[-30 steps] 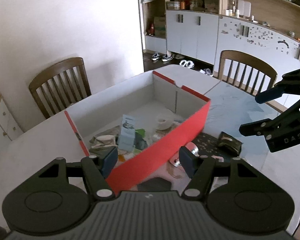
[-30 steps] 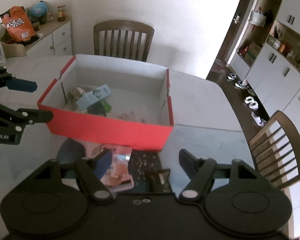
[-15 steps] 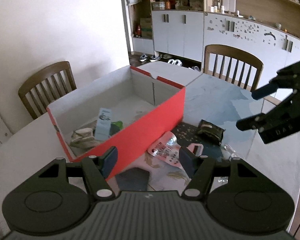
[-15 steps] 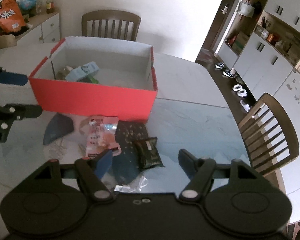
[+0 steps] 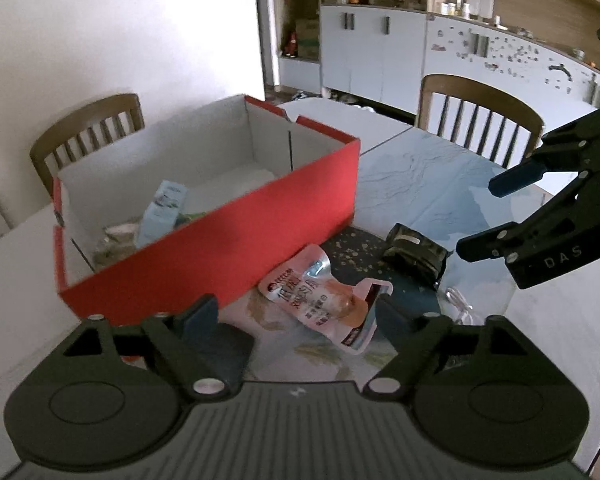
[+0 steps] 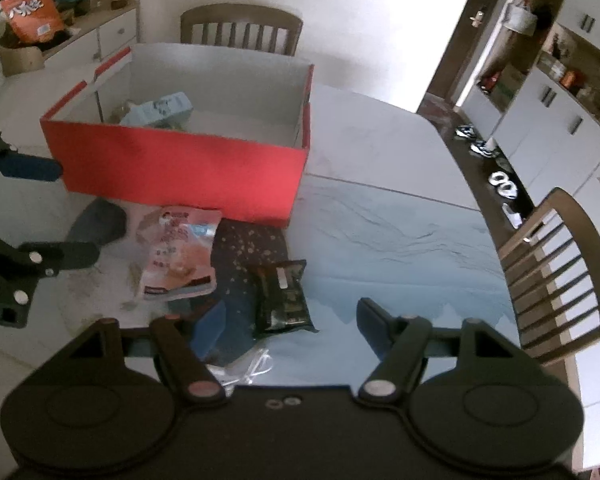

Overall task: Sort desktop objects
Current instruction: 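Move both tools back to the pink sausage bag and black snack pack, then grasp the pink sausage bag with the left gripper while the right gripper grasps the black snack pack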

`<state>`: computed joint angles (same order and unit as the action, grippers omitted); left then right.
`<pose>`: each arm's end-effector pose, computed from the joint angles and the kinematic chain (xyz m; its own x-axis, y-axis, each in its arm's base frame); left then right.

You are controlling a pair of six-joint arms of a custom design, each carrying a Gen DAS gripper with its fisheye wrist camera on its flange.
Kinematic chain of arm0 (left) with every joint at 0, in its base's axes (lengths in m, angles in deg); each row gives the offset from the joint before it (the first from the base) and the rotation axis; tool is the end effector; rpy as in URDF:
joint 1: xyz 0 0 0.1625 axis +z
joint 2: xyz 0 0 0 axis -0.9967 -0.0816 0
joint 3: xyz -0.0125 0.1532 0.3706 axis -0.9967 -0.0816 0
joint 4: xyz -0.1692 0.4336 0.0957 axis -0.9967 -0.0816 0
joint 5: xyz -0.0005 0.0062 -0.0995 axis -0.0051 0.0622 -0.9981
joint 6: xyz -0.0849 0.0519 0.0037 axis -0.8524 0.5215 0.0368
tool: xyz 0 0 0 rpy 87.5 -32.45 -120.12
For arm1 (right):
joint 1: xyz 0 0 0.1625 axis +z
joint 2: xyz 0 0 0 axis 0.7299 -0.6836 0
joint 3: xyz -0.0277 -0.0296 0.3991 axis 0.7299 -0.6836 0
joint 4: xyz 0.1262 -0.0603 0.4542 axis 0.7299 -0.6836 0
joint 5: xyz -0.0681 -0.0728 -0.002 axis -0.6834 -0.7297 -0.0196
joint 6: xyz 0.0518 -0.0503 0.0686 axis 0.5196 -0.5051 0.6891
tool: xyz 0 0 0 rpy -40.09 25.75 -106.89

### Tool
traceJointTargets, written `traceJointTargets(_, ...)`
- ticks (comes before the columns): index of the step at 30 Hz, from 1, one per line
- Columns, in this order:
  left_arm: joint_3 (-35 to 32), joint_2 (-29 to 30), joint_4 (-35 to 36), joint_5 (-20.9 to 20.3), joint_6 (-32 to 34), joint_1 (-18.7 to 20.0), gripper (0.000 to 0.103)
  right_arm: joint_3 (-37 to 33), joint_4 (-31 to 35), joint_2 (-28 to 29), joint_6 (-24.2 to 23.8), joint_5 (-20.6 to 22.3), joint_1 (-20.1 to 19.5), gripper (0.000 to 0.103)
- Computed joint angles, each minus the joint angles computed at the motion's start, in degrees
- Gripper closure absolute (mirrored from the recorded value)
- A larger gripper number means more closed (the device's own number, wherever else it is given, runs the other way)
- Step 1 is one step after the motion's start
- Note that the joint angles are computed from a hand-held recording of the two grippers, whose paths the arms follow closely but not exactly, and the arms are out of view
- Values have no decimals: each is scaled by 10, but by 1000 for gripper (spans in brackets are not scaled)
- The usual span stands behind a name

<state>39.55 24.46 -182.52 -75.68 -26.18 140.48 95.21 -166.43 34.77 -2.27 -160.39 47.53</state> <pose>-0.2235 -0.6887 0.0765 -0.6692 0.1374 -0.7303 0.5985 0.6822 -0.4201 0.1472 -0.7597 0.1929 -0.4432 -0.5777 0.6854 -0.7970 0.6039 -0.0063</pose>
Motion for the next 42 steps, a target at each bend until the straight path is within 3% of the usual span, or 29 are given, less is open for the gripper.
traceJointTargets(1, -4, 7, -5, -1, -3, 2, 2, -7, 11, 3, -3, 6, -4, 31)
traceJointTargets(2, -8, 14, -9, -2, -4, 3, 0, -15, 20, 8, -6, 8, -7, 31)
traceJointTargets(6, -34, 46, -12, 4, -18, 10, 0, -49, 55, 29, -27, 15, -18, 31)
traceJointTargets(11, -75, 67, 33, 9, -98, 27, 0, -82, 85, 53, -51, 28, -32, 31)
traceJointTargets(21, -146, 118, 76, 47, -192, 37, 0, -123, 139, 78, -86, 55, -46, 33)
traceJointTargets(33, -196, 163, 99, 93, -242, 42, 1, -160, 189, 98, -110, 76, -54, 33)
traceJointTargets(42, -215, 188, 75, 128, -231, 40, 1, -179, 206, 105, -98, 95, -60, 34)
